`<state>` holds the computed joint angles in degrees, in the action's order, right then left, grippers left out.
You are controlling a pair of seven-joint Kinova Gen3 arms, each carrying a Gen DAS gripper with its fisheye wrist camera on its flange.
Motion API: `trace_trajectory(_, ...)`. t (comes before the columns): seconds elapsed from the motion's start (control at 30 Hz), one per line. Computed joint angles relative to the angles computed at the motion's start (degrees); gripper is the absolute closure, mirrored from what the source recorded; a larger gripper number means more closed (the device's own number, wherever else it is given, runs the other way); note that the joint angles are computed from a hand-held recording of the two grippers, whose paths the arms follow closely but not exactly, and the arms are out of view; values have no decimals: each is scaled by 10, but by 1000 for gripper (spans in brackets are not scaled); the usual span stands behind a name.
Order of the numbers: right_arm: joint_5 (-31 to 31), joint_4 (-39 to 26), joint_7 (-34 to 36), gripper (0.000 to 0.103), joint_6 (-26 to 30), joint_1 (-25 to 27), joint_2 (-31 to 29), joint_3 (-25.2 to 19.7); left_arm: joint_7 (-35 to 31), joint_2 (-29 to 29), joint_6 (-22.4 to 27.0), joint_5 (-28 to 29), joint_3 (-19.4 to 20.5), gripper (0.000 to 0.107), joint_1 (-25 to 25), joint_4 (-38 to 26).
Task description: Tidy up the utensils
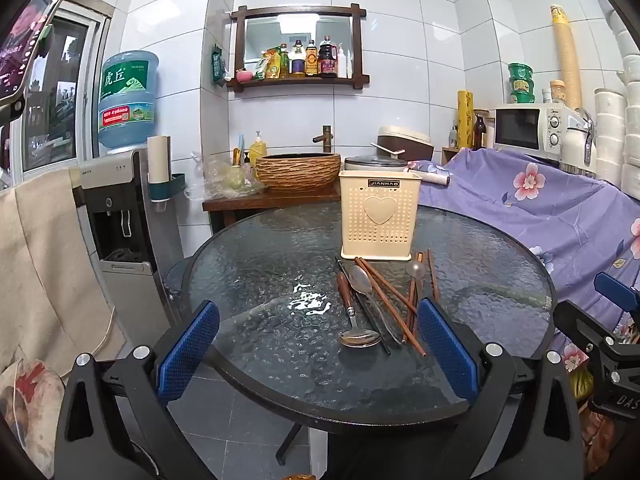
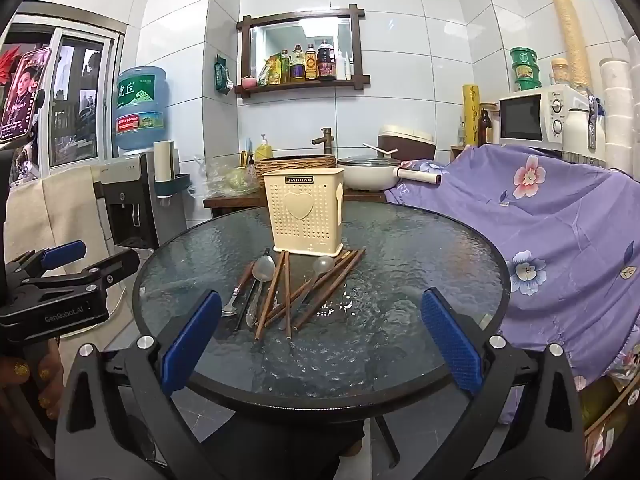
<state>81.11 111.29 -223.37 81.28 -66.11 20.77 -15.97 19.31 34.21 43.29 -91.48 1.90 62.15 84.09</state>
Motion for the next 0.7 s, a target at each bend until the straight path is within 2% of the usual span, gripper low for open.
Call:
trace_trajectory(0.2, -5, -2, 1, 5, 8, -4, -4, -2, -2, -2, 0, 0, 0, 11, 0, 2)
trace_trajectory(0.33, 6, 0, -24, 5, -2, -5, 20, 9, 2, 1, 0, -1, 2, 11, -1, 2)
trace_trajectory(0.5, -2, 9, -16, 5, -11, 4, -6, 2, -2, 2, 2, 2, 2, 11, 1, 0)
trace_trajectory(0.7, -3, 12, -18, 5, -8, 6, -8, -3, -7, 4, 1, 7, 0, 11, 4, -3)
